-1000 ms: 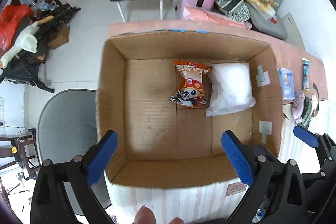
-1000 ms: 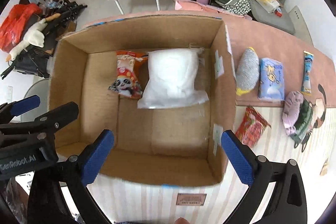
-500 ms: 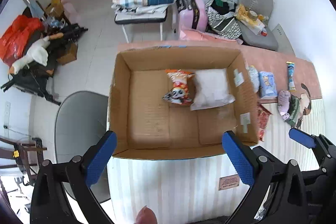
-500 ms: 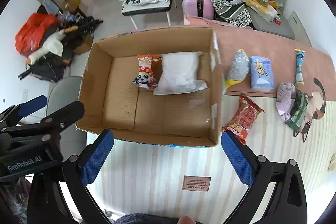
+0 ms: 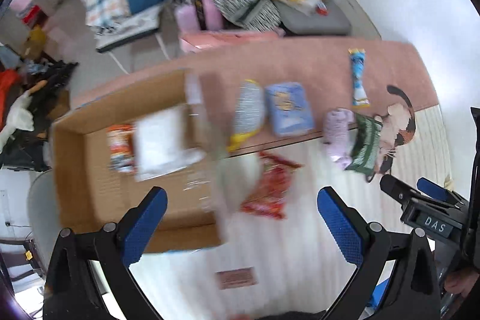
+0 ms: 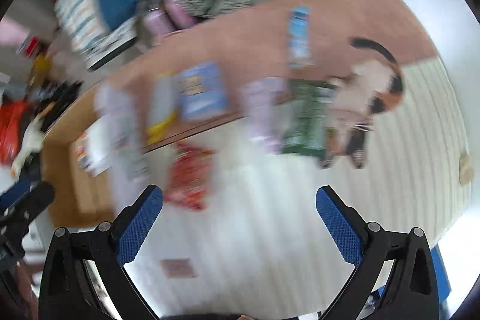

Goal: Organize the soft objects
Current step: 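Grasp the blue cartoon wipes pack with the left tool while the right tool grasps the green snack bag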

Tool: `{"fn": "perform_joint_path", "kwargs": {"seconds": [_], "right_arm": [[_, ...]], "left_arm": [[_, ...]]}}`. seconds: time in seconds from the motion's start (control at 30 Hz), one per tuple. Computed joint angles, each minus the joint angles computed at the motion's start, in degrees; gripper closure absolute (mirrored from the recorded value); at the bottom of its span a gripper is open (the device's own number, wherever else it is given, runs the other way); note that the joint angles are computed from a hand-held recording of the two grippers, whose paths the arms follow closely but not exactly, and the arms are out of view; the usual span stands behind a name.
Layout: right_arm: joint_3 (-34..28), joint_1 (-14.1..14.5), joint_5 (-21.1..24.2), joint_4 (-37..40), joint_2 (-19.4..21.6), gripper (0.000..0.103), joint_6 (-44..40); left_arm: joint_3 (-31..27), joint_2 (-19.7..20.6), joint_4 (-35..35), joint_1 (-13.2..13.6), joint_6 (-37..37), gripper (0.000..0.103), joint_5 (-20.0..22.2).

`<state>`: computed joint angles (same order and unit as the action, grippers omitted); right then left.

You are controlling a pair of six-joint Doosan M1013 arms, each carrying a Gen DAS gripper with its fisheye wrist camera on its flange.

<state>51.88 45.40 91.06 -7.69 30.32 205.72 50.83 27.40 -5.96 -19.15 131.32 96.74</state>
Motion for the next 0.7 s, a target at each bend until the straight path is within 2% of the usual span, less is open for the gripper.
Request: {"fn": "perform_joint_path", "kwargs": {"seconds": [0.1,0.2,0.27,0.4,0.5,0.57,0.7], "right_arm": [[13.01,-1.47,-8.43,2.48,-6.10,0.000,2.35],[21.94,-3.44,-16.53,5.90,-9.53,0.005,2.15],[24.48,-4.64,-19.29,7.69,-10.02,0.007,0.54],[29.05,-6.32,-24.53,11.51,-10.85,0.020,-2.64],[31.14,-7.14,-26.64,13.75,-11.07,0.026,-4.66],[32.17,-7.52,-27.58,15.12,-11.17,0.026,-5.80],[33.94,-8.23,-29.51,17.63,-11.39,0.026,-8.55]], "left_arm": [[2.31,0.95,2.61,-3.92,-2.40,0.000,1.62],[3.26,2.90,6.08,-7.19,-5.59,0.000,1.50],[2.36,5.17,8.01,-8.86,-7.73,0.001,2.79],[0.46,9.15,11.61,-10.73,-10.21,0.001,5.08],[-0.40,11.49,13.80,-11.56,-11.49,0.007,6.56],[-0.89,12.82,13.99,-11.80,-12.26,0.007,8.46],[0.05,13.57,15.47,-12.41,-12.49,0.007,9.10]]}}
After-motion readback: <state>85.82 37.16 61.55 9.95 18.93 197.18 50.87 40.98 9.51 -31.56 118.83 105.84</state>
